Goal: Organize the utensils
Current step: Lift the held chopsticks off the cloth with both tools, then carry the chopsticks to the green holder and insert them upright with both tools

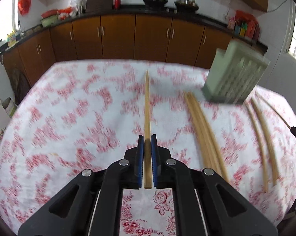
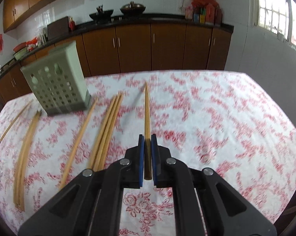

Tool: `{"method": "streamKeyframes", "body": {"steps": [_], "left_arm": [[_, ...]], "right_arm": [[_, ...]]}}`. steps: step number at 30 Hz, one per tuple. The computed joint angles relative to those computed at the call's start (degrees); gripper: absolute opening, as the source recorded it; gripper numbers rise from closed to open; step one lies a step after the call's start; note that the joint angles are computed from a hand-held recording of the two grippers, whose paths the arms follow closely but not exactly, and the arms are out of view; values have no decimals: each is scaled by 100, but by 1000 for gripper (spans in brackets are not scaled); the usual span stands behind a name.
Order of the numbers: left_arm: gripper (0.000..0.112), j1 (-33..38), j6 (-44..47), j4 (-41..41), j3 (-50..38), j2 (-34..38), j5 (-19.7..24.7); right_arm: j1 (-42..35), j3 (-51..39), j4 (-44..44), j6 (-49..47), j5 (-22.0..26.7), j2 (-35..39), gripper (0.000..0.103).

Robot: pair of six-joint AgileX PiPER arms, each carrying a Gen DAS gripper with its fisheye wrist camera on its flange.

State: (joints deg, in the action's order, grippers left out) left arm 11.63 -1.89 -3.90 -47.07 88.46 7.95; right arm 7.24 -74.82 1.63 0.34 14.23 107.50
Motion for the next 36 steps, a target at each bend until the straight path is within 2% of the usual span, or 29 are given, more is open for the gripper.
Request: {"method": "streamKeyframes", "body": {"steps": [4, 12, 16, 19, 23, 27, 30, 36], "left_arm": [[7, 102, 800, -821, 21, -563, -55], [7, 240, 1099, -1293, -419, -1036, 25], [7, 271, 604, -841, -743, -970, 109], [7, 226, -133, -94, -976, -838, 154], [7, 123, -1170, 983, -1383, -755, 324], [7, -17, -1383, 1291, -1907, -798, 531], [7, -157, -1036, 960, -2440, -796, 813], [7, -511, -622, 493, -3388, -749, 1332]], "right_arm": [[-135, 14, 543, -558, -174, -294, 8], [-267, -329, 1532, -1405, -252, -520, 8], [-328, -603, 1870, -1586, -141, -457, 8], [-333, -806, 1798, -1485, -116, -390, 8], [-339, -1412, 1553, -1214, 180, -192, 8], [-362, -2298, 1737, -1291, 649, -60, 8], [-409, -3101, 2181, -1460, 1138, 67, 8], [-452, -4349, 2920, -1623, 1722, 257, 8]]}}
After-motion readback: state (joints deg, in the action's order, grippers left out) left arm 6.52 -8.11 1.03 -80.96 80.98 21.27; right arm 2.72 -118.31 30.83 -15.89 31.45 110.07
